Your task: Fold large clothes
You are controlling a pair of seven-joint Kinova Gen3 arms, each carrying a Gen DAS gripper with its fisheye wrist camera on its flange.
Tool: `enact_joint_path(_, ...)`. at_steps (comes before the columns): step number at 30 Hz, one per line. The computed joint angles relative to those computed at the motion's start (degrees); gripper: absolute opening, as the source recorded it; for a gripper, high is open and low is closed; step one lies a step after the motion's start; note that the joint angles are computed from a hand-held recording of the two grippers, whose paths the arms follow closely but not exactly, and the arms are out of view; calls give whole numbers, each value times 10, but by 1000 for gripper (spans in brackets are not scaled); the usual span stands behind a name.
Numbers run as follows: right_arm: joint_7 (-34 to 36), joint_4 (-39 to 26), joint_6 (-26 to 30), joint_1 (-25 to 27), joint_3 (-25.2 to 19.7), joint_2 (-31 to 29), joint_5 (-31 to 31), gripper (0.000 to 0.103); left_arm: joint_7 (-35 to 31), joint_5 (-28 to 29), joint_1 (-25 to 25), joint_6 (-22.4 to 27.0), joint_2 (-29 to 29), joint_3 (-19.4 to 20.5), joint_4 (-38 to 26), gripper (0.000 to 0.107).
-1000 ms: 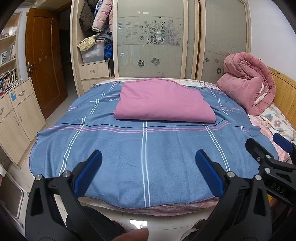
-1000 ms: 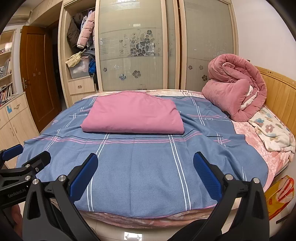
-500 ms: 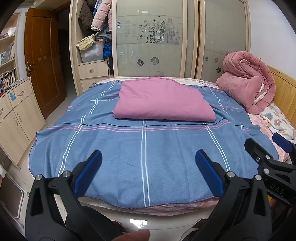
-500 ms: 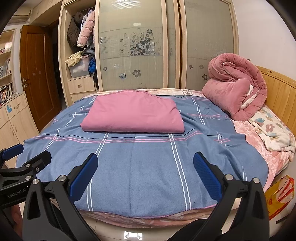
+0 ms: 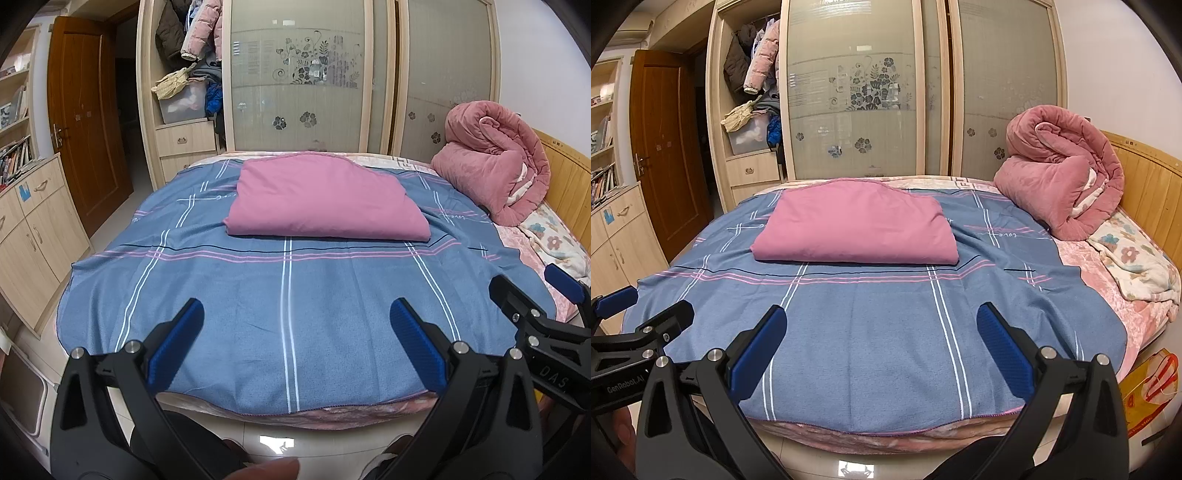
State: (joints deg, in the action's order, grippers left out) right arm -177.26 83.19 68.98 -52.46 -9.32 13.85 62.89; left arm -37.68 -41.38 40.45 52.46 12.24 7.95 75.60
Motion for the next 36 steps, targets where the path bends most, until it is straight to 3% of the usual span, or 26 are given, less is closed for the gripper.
enact_joint_path(36,17,-3,-18,13,7,5,-16,102,-7,4,2,-25,16,-13,4,101)
